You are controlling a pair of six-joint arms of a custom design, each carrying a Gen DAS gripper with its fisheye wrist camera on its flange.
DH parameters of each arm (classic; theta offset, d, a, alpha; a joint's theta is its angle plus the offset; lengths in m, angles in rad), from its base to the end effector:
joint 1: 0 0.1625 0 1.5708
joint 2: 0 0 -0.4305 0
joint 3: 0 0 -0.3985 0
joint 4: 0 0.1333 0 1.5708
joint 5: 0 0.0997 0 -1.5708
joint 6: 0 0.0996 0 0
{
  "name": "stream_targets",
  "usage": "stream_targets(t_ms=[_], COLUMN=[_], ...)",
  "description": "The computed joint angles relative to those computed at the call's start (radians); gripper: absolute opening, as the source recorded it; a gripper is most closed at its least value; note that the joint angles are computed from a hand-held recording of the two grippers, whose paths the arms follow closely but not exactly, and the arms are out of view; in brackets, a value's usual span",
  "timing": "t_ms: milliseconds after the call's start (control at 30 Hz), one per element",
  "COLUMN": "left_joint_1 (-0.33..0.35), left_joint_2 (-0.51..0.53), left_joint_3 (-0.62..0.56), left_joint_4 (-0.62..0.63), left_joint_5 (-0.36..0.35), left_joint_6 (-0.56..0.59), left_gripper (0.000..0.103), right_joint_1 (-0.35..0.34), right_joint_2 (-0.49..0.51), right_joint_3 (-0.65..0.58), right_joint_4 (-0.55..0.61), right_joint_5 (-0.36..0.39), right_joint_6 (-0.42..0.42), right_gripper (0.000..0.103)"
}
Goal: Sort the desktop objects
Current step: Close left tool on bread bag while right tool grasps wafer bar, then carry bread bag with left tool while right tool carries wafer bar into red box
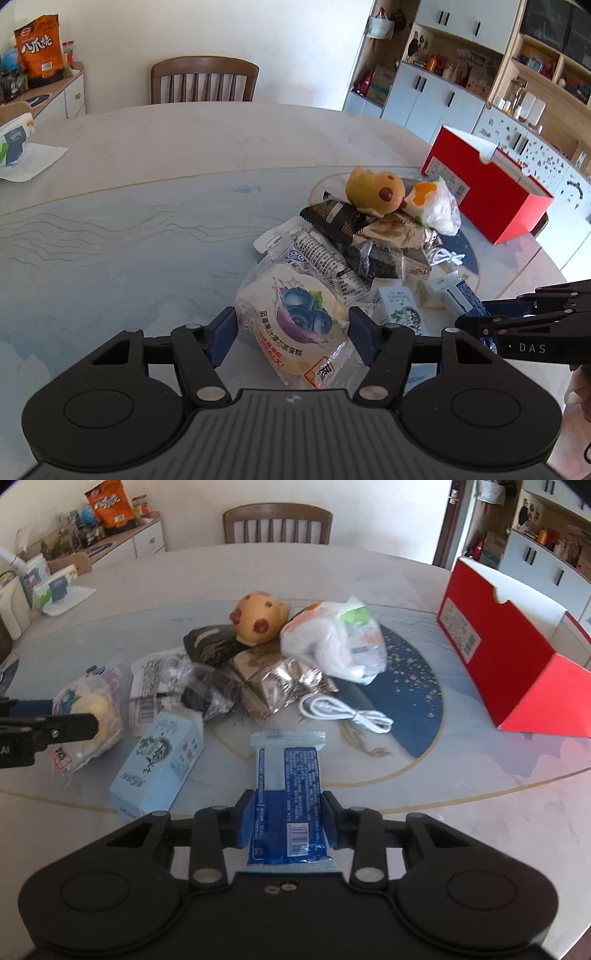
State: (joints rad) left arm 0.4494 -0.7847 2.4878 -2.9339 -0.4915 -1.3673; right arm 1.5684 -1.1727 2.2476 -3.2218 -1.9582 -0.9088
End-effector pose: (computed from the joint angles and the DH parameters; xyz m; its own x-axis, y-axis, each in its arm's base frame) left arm -0.2015 -0.3427 -0.0059 -0.8195 -0.2894 -0.4946 0.2302 0.6242 -0.7466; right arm 0.0945 -0.4906 0.1858 -0.5704 -0.5336 0.6244 -0.7287 0.6796 -0.0850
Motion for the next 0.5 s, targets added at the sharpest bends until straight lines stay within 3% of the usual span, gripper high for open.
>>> stream_targets(t_ms=[500], left_joint_1=[-0.081], left_joint_2=[-0.082], left_joint_3=[-0.004], left_joint_4=[0.22], left_joint_5=[0.011], left_joint_6=[-0.165], left_gripper=[0.064], right_joint_1=[0.016], right_joint_2=[-0.126], right_joint_3=[0.009], right_joint_4=[0.07], right_joint_5=[0.039], right_joint_6=[0.026], right_gripper=[0.036])
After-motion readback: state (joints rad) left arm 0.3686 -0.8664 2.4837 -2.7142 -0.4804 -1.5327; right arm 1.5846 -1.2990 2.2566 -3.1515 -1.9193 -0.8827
